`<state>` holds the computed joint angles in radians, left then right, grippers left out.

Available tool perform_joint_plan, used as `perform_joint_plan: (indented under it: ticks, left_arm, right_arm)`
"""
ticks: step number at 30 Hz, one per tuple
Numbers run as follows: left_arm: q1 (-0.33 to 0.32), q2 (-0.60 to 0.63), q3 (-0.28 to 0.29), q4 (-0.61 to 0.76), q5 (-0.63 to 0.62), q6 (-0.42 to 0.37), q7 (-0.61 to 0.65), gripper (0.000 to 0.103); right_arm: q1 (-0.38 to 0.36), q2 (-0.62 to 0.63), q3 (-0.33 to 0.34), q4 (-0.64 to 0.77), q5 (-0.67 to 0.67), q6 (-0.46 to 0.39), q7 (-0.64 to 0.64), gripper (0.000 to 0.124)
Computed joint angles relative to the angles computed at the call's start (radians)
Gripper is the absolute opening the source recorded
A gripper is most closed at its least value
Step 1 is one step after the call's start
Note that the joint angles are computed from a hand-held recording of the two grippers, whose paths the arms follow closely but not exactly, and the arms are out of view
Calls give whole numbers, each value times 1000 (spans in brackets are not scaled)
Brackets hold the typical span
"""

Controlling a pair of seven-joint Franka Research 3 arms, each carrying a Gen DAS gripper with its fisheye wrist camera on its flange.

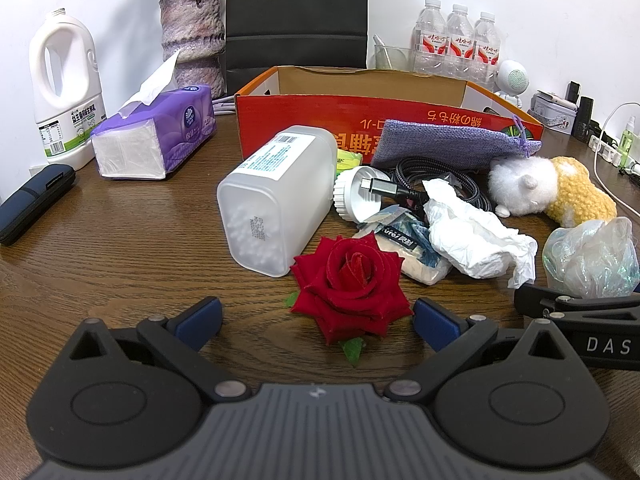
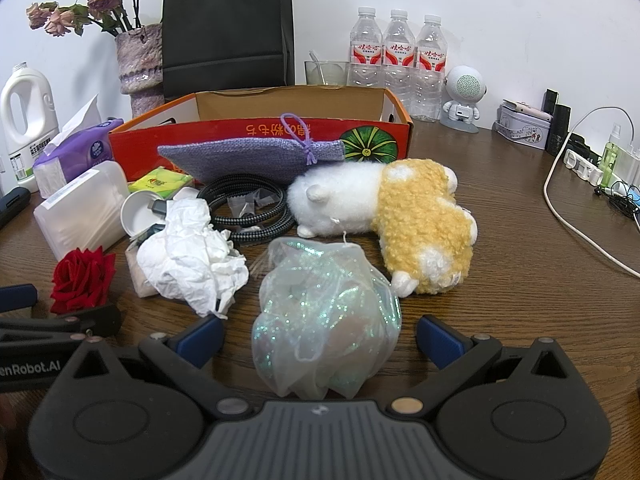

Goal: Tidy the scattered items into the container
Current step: 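Reach the left tool to the white bottle while the right tool reaches the plush toy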

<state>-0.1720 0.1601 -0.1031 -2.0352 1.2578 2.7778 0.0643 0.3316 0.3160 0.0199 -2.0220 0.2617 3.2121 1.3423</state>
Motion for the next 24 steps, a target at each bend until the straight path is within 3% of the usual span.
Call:
perform_joint_plan:
  ticks: [24]
  left_arm:
    - [-3,1,0,3,3,-8,-10,103]
  right_arm:
    - [12,1,-14,3,0,-2,5,103]
